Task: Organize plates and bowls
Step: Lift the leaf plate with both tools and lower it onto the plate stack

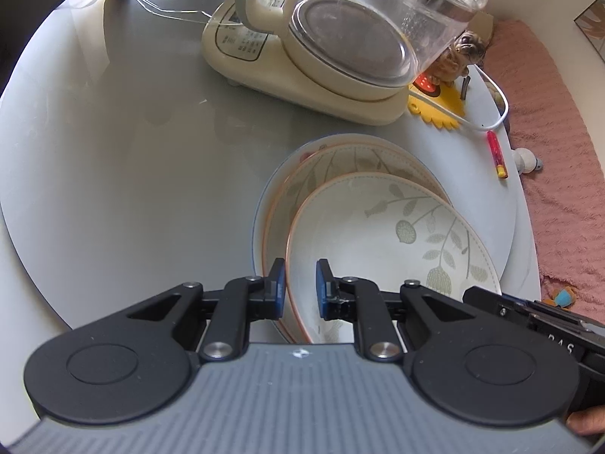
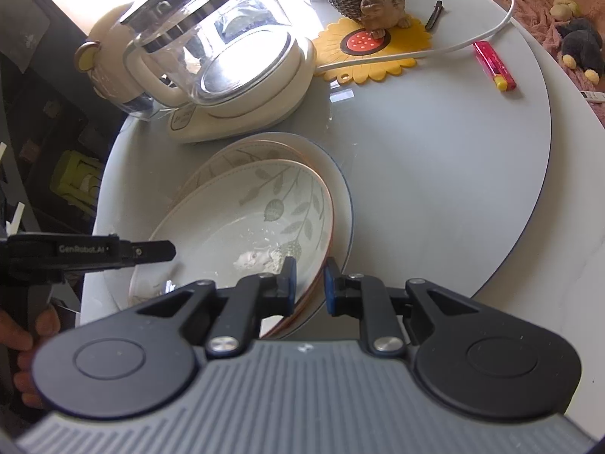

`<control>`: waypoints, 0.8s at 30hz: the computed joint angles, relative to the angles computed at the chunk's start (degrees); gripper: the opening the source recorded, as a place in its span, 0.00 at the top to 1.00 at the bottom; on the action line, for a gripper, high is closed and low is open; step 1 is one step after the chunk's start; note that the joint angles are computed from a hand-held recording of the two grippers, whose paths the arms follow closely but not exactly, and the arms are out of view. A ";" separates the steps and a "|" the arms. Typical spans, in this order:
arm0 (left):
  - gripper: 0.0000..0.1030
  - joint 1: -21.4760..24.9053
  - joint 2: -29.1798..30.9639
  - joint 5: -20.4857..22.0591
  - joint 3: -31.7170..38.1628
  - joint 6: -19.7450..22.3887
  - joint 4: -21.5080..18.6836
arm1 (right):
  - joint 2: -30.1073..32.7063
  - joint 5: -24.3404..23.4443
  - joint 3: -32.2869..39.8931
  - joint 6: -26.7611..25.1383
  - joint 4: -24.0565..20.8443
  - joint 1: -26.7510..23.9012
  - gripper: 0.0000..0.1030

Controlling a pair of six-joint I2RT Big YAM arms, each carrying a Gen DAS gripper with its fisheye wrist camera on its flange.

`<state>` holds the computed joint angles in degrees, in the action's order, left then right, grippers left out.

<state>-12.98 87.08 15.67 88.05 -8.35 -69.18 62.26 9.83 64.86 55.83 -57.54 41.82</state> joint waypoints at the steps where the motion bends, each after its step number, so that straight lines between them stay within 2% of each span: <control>1: 0.82 -0.01 0.02 -0.04 -0.07 -0.27 0.05 | 0.09 -0.03 -0.06 0.00 0.14 -0.11 0.82; 11: 0.82 0.47 0.89 1.21 -0.03 -1.36 -0.07 | 1.74 0.03 -0.16 -2.23 0.88 -1.54 0.83; 18: 0.79 2.10 0.72 4.35 0.07 -2.56 -0.60 | 3.46 0.17 0.95 -2.58 0.68 -1.85 0.84; 21: 0.76 3.13 0.37 6.51 0.02 -3.10 -1.42 | 4.01 0.14 1.08 -2.90 0.83 -1.95 0.84; 24: 0.67 4.06 -0.79 8.93 -0.92 -3.89 -1.42 | 4.83 1.35 1.71 -4.64 0.27 -1.42 0.84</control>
